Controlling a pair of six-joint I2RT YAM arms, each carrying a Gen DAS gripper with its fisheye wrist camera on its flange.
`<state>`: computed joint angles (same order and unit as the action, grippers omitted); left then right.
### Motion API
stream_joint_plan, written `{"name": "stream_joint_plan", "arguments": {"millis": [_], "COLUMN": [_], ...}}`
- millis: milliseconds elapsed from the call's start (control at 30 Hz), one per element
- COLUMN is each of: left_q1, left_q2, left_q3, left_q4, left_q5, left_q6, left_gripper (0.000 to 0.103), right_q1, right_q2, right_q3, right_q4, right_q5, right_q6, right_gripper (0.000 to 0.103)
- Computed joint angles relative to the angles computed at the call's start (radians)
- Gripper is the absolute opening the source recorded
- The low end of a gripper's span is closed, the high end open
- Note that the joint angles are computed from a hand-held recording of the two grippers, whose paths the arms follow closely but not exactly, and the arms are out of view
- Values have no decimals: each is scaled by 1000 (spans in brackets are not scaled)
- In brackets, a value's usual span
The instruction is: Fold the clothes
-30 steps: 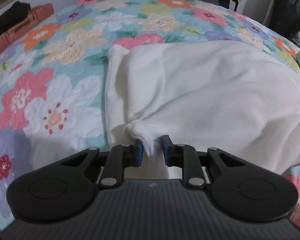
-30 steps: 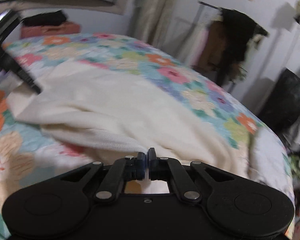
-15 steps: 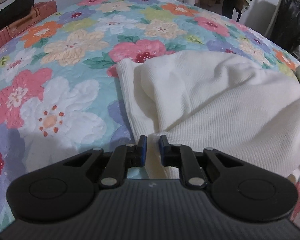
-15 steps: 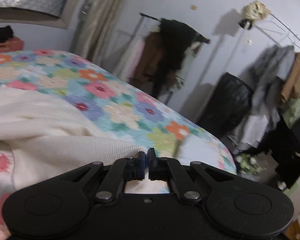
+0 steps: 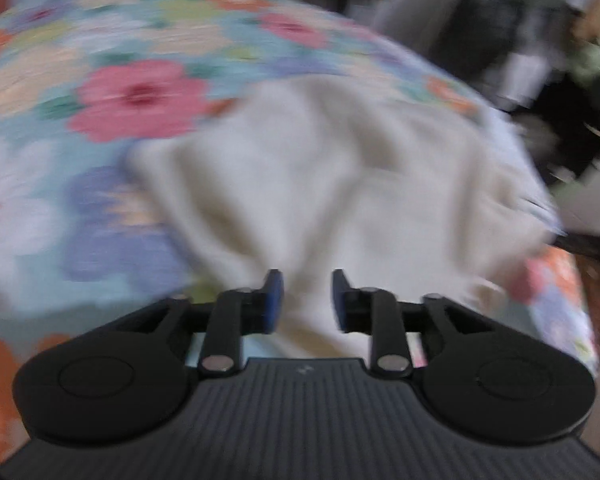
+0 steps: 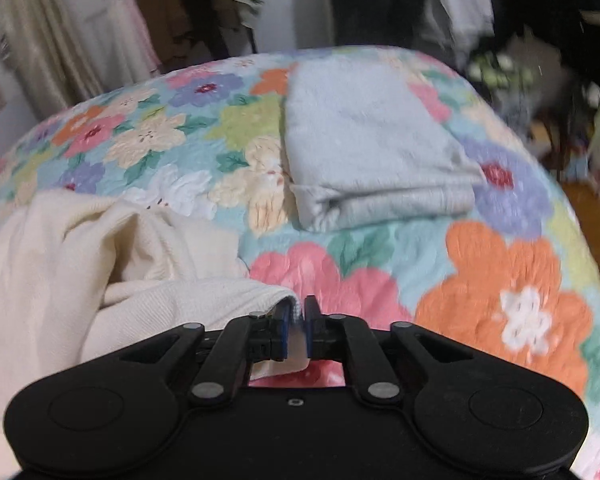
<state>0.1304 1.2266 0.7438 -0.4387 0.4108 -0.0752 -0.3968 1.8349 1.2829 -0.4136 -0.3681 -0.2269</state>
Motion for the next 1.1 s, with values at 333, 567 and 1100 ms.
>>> {"name": "stream_joint_plan", "arguments": {"millis": [333, 567, 1100], "left_q1": [-349, -473, -303], "left_q2": [85, 131, -109], "left_q3": [12, -22, -130], "left_q4": [-62, 31, 228], "left_q5": [-178, -447, -671], "left_q6": [72, 33, -63], "left_gripper": [76, 86, 9], "right_q1": [-90, 32, 152], "right_q2": [13, 101, -365], "right_q3": [64, 34, -377], "right_q4": [-416, -417, 158], "right_q5": [-289, -346, -246], "right_q6": [-168, -119, -127], "right_gripper": [48, 54, 5]}}
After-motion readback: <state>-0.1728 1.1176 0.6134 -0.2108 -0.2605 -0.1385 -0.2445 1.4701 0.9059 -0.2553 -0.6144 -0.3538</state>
